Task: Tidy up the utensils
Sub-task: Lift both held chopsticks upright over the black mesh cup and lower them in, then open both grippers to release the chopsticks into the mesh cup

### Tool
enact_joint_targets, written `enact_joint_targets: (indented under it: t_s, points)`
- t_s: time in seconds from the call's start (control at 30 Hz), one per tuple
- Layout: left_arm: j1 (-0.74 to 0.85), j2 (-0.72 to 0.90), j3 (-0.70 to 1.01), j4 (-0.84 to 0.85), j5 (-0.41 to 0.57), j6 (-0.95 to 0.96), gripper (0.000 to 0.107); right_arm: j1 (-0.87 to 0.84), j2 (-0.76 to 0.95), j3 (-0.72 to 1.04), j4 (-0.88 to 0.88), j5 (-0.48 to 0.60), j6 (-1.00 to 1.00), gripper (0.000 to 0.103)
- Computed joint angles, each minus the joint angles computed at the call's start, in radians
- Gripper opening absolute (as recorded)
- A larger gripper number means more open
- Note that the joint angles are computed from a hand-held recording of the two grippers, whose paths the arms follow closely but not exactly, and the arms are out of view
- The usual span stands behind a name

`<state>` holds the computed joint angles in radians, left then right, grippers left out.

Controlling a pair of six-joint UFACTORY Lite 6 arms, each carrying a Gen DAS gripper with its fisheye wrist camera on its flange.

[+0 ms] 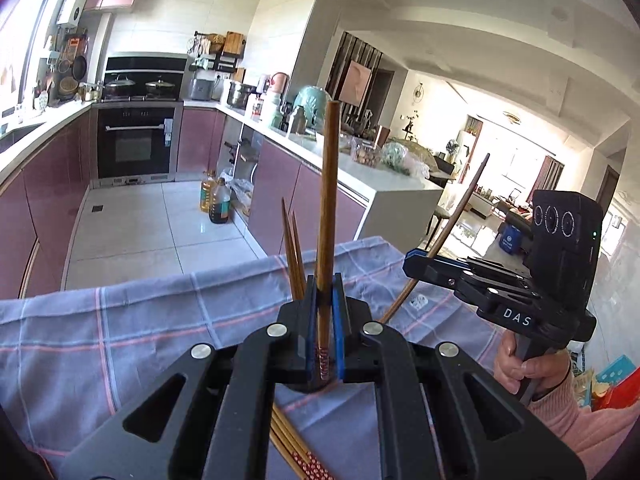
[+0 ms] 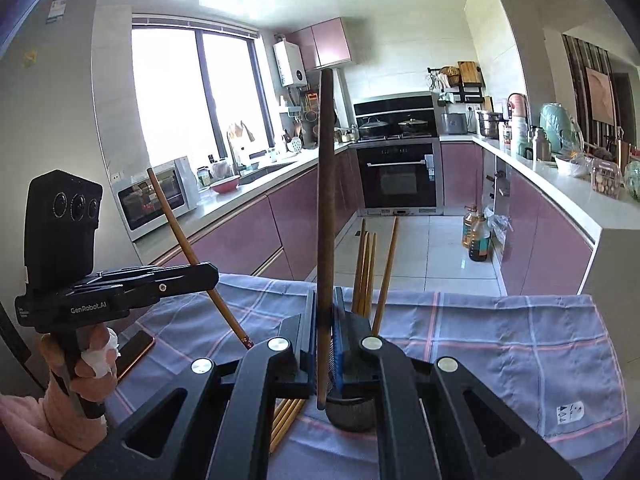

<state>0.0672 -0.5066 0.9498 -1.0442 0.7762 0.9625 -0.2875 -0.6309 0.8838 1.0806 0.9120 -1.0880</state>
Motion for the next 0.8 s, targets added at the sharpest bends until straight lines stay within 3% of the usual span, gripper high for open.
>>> enact_joint_targets:
  t_s: [0.23, 0.43, 0.6, 0.8]
  points:
    - [-0.102, 0.083, 0.107, 0.069, -0.096, -0.094, 0.008, 0.003, 0.074, 0.062, 0.036, -0.041, -0.028, 0.006]
    - [-0.219, 0.137, 0.13, 0.23, -0.194, -0.226, 0.008, 0.06, 0.148, 0.07, 0.017, -0.117, -0.031, 0.006]
    - [-0.286, 0.179, 0.139, 0.359, -0.219, -0.33, 0.008, 0.116, 0.205, 0.063, -0.042, -0.165, 0.003, 0.006]
    - [-0.309, 0.244, 0.143, 0.398, -0.218, -0.343, 0.008, 0.165, 0.262, 0.074, -0.145, -0.184, 0.076, 0.006]
